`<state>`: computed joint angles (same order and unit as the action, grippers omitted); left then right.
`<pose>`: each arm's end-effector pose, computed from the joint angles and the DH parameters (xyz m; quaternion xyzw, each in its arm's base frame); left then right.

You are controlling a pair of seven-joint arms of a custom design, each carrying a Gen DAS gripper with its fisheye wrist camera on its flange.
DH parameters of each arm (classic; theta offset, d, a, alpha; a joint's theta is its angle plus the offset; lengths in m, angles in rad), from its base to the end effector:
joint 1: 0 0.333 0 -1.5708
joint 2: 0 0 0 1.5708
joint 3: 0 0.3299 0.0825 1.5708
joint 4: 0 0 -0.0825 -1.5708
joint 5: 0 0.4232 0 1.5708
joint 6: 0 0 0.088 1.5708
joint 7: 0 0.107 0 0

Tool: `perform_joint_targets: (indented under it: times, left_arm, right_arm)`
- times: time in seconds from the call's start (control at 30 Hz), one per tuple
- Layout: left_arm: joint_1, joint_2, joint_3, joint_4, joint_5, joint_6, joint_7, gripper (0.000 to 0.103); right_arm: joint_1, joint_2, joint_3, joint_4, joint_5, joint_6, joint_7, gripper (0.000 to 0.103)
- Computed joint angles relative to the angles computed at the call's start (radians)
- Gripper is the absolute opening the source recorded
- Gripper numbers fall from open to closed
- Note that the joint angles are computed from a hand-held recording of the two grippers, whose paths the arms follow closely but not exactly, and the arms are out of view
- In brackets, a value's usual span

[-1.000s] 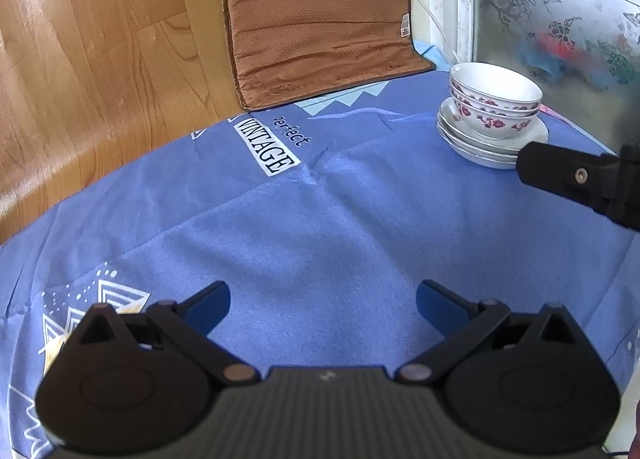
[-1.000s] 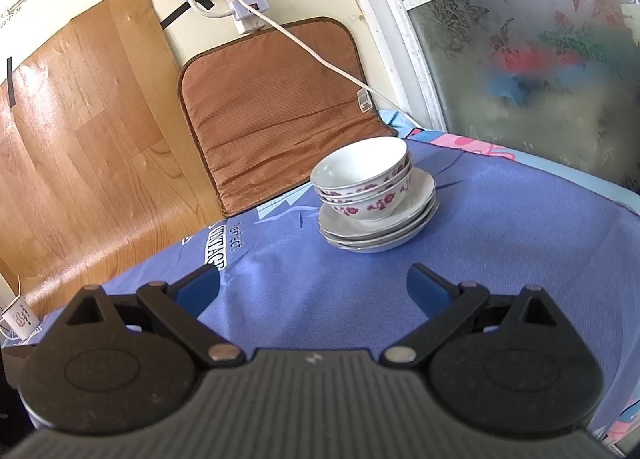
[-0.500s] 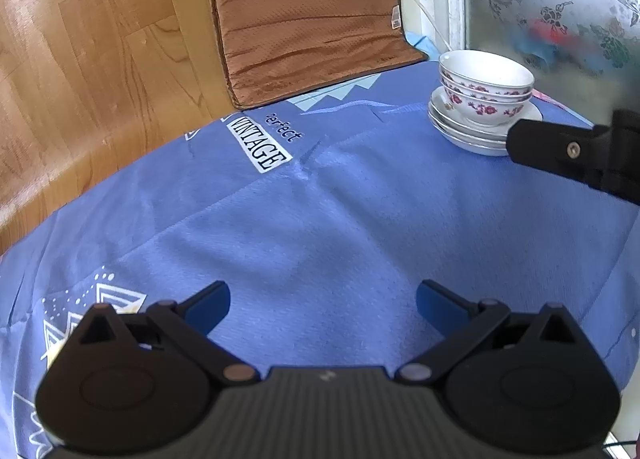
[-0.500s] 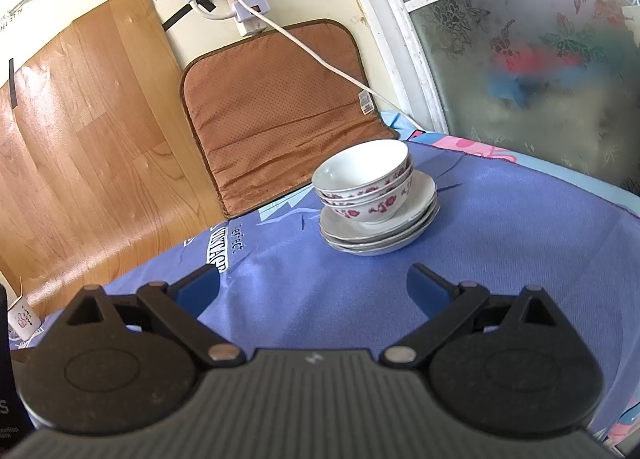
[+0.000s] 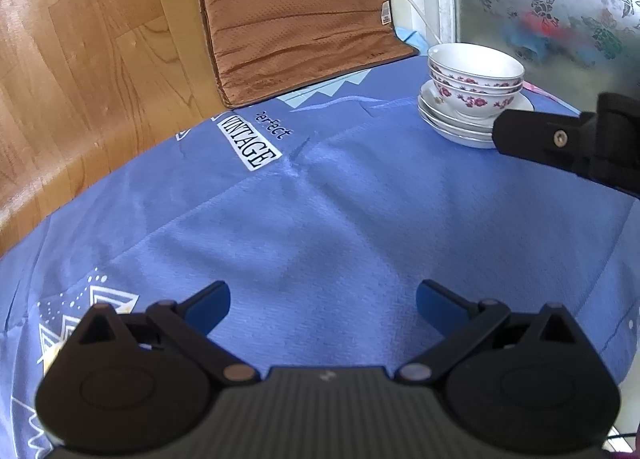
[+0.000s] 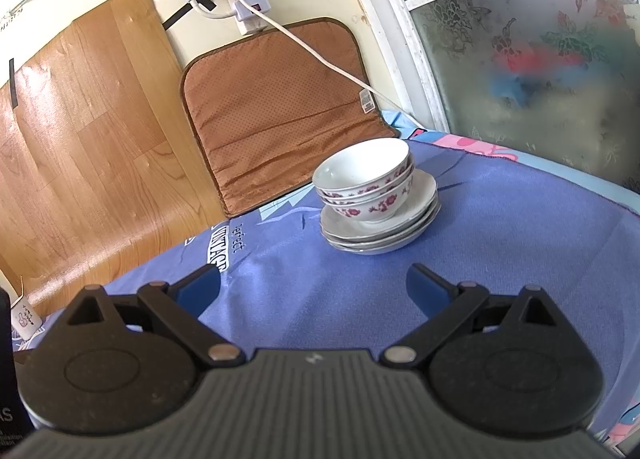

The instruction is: Organize plates and bowls

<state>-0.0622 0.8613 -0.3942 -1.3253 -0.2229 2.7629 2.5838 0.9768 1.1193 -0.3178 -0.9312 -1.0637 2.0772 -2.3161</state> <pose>0.7863 -0.2677 0.2973 -0.2353 0.9052 -0.3112 0.1683 0.6281 0.5804 0.2338 -0.2394 0.7881 -0.3925 0.4094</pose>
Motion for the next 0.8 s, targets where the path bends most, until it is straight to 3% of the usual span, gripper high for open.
perform_joint_targets:
  times: [0.8]
  left_arm:
    - [-0.005,0.004,0.011,0.017,-0.006,-0.051,-0.001,0.103]
  right_arm:
    - [0.005,0.007,-0.005,0.007,-0.003,-0.007,0.001,0.098]
